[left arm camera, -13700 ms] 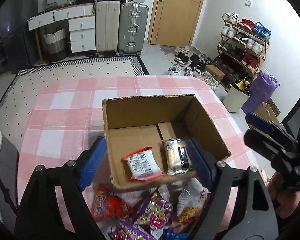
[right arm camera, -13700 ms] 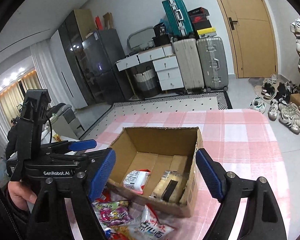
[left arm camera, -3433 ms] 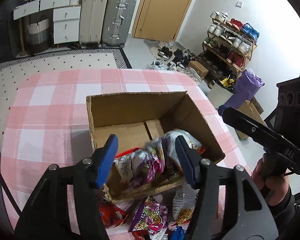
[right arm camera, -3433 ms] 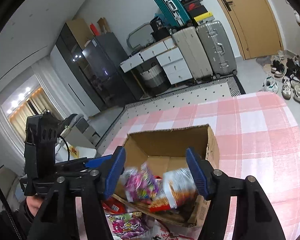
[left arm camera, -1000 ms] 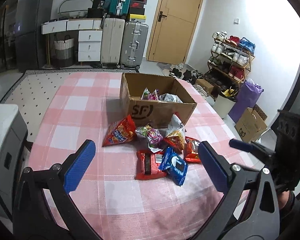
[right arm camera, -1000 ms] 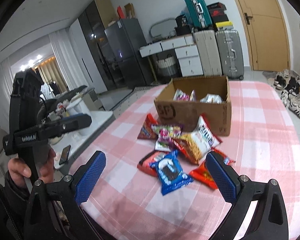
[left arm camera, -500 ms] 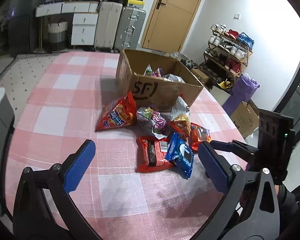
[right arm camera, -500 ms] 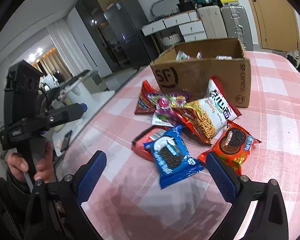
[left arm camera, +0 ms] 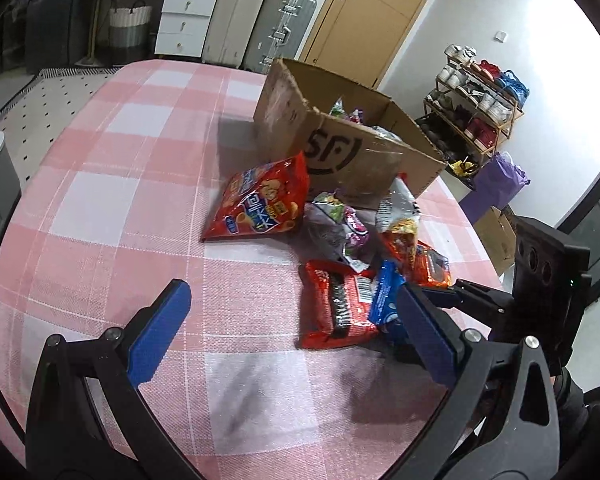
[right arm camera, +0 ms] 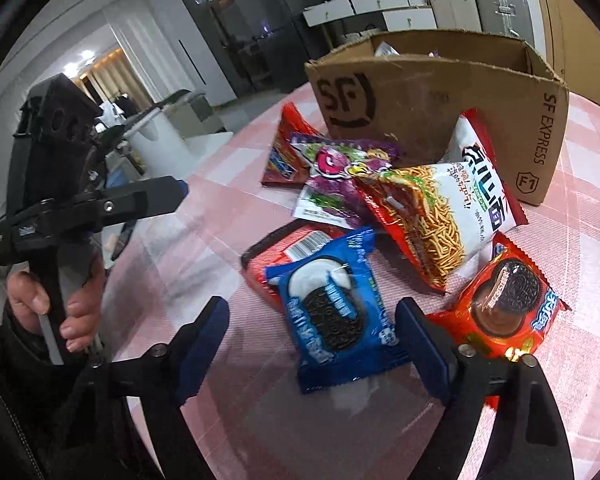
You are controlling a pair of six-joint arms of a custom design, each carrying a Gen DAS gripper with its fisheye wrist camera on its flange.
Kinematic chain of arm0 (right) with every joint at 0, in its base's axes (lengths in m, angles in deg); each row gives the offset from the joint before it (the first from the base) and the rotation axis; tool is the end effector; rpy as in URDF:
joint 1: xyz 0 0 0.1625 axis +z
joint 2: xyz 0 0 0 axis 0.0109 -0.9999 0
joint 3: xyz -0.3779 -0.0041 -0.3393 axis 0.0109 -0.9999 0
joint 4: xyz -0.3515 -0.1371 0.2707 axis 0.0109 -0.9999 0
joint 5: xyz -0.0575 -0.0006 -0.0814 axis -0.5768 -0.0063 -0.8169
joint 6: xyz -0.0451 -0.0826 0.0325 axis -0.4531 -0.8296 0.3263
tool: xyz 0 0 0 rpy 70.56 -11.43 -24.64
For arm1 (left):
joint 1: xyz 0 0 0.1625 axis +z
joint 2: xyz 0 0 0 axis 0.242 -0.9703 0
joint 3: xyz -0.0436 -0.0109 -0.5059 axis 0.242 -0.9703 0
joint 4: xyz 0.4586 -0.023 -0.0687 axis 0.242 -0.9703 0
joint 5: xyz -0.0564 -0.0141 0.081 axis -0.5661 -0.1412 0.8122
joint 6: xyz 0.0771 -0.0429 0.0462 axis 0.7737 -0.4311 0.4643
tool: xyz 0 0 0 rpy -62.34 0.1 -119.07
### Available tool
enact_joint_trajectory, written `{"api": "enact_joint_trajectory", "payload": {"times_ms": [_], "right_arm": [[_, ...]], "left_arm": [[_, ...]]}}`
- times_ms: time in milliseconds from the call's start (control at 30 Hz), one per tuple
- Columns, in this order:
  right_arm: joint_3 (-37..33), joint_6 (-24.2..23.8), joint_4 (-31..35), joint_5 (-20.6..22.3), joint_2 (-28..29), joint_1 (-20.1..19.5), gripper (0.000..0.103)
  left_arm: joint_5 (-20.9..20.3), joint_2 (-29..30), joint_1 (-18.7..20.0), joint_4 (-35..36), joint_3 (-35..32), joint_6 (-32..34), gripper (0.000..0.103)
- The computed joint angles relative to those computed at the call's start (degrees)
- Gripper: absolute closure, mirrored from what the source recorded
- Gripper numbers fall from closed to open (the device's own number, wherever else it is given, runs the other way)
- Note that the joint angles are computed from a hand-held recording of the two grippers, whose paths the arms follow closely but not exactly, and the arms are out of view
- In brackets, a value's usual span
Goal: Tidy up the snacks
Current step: 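Lower the right gripper onto the blue Oreo pack and grasp it, then grasp the red wafer pack with the left gripper while the right gripper holds the Oreo pack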
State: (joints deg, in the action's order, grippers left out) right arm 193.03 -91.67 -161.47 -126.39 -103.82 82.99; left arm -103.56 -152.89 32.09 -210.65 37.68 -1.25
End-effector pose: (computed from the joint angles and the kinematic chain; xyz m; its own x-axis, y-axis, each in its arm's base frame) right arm 0.0579 -0.6502 0.1964 -0.7267 -0.6403 0.2490 -0.6837 0.7094 -0.1713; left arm -0.2469 -0.5396 0.2269 -0.9164 0.0640 -0.3952 0.2958 0.7735 -0.5606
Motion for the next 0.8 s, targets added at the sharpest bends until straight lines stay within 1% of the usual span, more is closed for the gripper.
{"api": "enact_joint_trajectory", "payload": {"times_ms": [67, 100, 133, 167, 233, 400, 533, 733, 800], "right_arm": [[-0.50, 0.51, 0.33, -0.10, 0.44, -0.04, 0.032], [-0.97, 0.97, 0.86, -0.24, 0.76, -0.10, 0.035], [-1.28, 1.27, 1.37, -0.34, 0.99, -0.14, 0.045], [-1.46, 1.51, 1.70, -0.50, 1.08, -0.13, 0.052], [-1.85, 1.96, 2.82, 0.19, 0.98, -0.42, 0.058], [-0.51, 2.43, 2.36, 2.18, -0.81, -1.61, 0.058], [0.36, 4.41, 1.42, 4.42, -2.40, -2.74, 0.058], [1.73, 5.30, 1.00, 7.22, -5.00, -3.92, 0.058], [1.84, 5.69, 1.91, 8.91, -5.80, -4.46, 0.058]], "left_arm": [[0.01, 0.09, 0.27, 0.16, 0.01, -0.08, 0.001], [-0.14, 0.36, 0.57, 0.26, -0.23, -0.07, 0.001], [-0.21, 0.13, 0.64, 0.33, -0.03, -0.19, 0.001], [-0.28, 0.13, 0.78, 0.32, -0.02, -0.25, 0.001], [-0.48, 0.20, 0.98, 0.38, -0.08, -0.46, 0.001], [-0.51, 0.10, 0.83, 0.03, 0.12, -0.45, 0.001], [-0.34, -0.10, 0.40, -0.08, 0.38, -0.60, 0.001], [0.12, -0.46, -0.65, 0.60, 0.80, -0.94, 0.001], [0.18, -0.57, -1.09, 0.60, 0.94, -0.84, 0.001]]}}
